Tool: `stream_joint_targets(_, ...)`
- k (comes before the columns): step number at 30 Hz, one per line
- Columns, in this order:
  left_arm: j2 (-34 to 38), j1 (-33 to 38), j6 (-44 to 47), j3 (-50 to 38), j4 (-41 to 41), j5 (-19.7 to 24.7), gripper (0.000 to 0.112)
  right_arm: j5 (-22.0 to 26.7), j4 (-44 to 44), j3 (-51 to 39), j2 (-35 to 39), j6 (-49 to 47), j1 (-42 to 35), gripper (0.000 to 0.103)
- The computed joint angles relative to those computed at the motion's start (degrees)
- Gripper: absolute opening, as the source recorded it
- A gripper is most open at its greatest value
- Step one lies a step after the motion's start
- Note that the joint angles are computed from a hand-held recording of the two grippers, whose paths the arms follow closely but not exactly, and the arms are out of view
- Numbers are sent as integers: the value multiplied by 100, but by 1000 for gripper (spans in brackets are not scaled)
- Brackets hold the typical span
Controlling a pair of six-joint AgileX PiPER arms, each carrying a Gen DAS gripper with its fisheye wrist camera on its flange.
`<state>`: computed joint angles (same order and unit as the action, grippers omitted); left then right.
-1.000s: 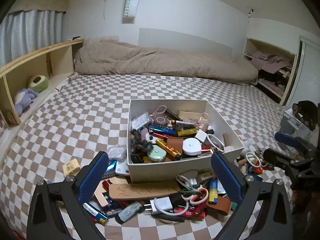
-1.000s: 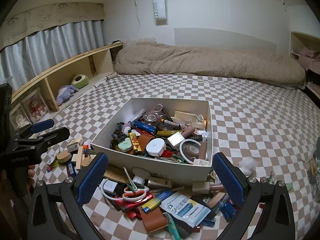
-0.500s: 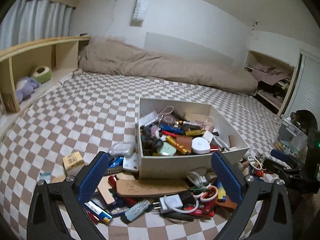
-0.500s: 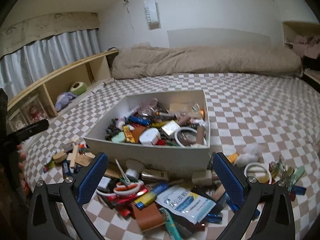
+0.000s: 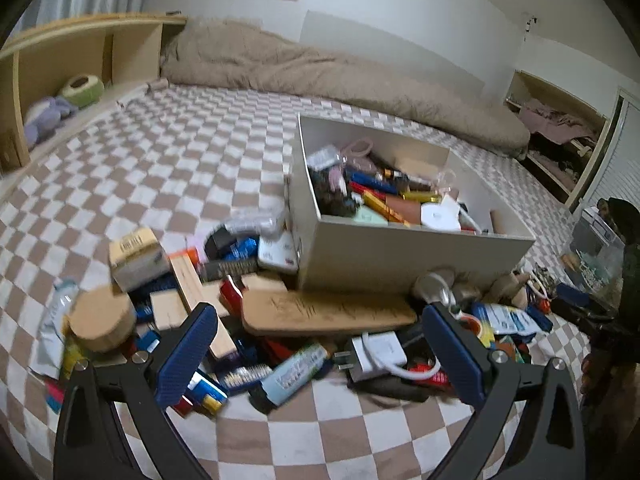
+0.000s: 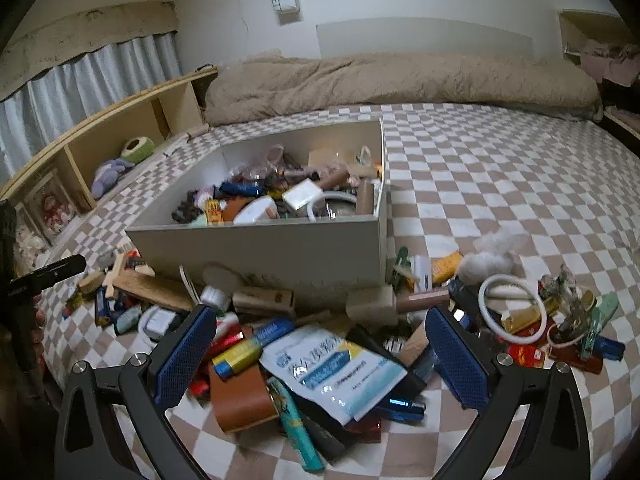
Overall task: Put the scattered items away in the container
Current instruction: 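Lower both tools down onto the pile of items beside the box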
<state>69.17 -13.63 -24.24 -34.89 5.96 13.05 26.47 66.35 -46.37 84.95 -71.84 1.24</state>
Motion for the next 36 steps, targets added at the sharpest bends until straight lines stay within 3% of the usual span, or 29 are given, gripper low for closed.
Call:
stream_joint_targets(3,187,12,1026,72,-1045,-78,103,170,-645,-22,130,416,64,103)
stream_joint_targets(7,338,-130,1141,89,-1113,-117,103,292,-440,193,98,-23,62,103)
stream_joint_targets(9,416,-175,1328,90,-1303,-161,103,652,-298,236,119,-304,1,103)
stream_joint_targets(13,561,-346,538,70,-587,-261,103,1331,-393,185,182,-545,163,103)
stream_joint_targets(18,561,-317,291,71,-408,-269,103,914,-882,-332,656,-22,786,103)
stream_joint_targets(23,374,-153,50,182,-167,-289,103,1353,-1371,-1580,1844,1005,1017,103)
stream_joint_targets(25,304,-59,82,206,-199,-302,103,1312,-1508,-1832,2153,1286,1167,103)
stream_joint_targets(28,194,112,472,221,-584,-310,103,1134,-1425,-1782,2271,1176,1487,103)
stream_joint_targets(32,59,290,1095,241,-1168,-307,103,1555,-964,-1503,2128,563,1787,103)
stream_joint_targets(34,-1,360,1311,270,-1347,-295,103,2150,-632,-1498,2280,522,1831,103)
stream_joint_targets(36,-37,424,1556,302,-1546,-284,103,2054,-596,-1322,2142,419,1972,103)
